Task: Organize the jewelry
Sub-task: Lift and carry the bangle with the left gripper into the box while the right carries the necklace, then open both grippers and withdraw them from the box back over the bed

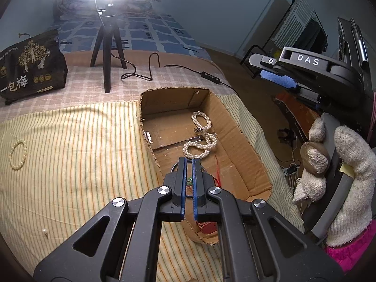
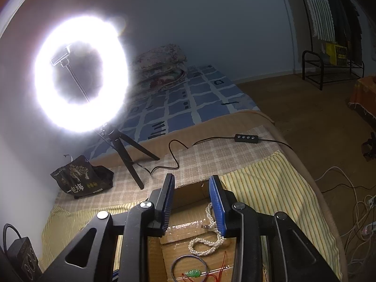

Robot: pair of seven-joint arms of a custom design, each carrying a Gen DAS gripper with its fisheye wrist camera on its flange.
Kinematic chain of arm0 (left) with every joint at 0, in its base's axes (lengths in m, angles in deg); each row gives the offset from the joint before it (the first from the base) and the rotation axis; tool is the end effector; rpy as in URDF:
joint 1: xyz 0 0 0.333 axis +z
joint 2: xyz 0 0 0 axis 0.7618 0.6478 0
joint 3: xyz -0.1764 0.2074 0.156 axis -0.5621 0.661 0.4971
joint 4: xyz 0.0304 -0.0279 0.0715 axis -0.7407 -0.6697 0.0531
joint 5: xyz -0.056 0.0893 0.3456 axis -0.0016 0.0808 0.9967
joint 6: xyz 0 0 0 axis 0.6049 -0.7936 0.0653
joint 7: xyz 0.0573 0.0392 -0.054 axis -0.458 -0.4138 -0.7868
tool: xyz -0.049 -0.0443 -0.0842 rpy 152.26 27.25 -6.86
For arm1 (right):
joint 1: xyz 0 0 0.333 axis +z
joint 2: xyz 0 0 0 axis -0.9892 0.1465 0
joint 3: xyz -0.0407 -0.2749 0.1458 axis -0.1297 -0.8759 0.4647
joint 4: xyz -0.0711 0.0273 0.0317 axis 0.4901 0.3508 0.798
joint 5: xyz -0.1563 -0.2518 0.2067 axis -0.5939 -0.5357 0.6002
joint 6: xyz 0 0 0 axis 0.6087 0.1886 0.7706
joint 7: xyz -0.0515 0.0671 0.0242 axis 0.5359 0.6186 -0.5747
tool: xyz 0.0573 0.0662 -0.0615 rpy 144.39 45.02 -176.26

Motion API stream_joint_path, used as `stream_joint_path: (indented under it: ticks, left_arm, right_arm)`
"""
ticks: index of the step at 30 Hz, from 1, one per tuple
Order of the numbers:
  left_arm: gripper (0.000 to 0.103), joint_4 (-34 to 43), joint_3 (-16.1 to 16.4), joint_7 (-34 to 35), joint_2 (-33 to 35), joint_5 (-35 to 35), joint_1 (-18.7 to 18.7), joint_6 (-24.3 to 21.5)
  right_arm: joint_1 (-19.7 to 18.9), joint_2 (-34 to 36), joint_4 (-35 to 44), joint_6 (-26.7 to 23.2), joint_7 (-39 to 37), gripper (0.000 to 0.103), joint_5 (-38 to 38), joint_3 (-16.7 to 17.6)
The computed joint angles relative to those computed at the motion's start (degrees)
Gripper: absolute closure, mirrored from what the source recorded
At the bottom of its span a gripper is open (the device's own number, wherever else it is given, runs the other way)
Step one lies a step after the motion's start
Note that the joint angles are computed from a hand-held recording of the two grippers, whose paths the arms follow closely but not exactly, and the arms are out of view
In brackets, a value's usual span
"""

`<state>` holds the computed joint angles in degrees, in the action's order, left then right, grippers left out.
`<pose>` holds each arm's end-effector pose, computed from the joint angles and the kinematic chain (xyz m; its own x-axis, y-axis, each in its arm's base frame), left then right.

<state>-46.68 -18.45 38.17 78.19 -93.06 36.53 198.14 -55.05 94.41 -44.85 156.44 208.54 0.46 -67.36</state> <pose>0.5896 -0.2836 0.4769 -0.1694 -0.9141 0.3684 -0.8166 -0.0791 -0.5718 0.6633 0.3108 0.5042 0.0524 -0.9477 -0.3148 -0.6659 0.2018 -0.7183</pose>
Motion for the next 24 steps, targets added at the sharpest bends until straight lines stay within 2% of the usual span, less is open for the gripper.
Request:
stream_joint_path:
  ticks: [6,10,14,18,24]
  left_arm:
    - [0.102,-2.16,0.63,-0.46,-1.92,0.50,0.04,0.49]
    - [0.102,-3.89,1.67,-1.67,-3.47,2.49,-0.42,0.79]
    - [0.102,-6.44,2.53,-2.58,-5.70,4.30,-0.27,1.41]
    - [0.102,-9.48,3.47,-3.42,-8.39,6.30,0.45,2.02]
    - [0.101,-15.28,4.54,-3.65,-13.44,8.25,2.45,3.07]
  right_arm:
    - [0.89,-1.40,-1.63,-0.30,0.96,0.068,-1.10,-0.66]
    - [1.94,-2.60,-2.98,-0.53,2.64,0.053,-2.83,-1.52]
    - [2.60,-4.09,-4.74,-0.45,3.94,0.049,-4.65,-1.62]
    - [3.76,-6.00,-7.02,-0.39,5.48,0.032,-7.29,-1.99]
    - [4.28,-8.47,-10.51,0.99,6.31,0.016,-9.96,-0.90]
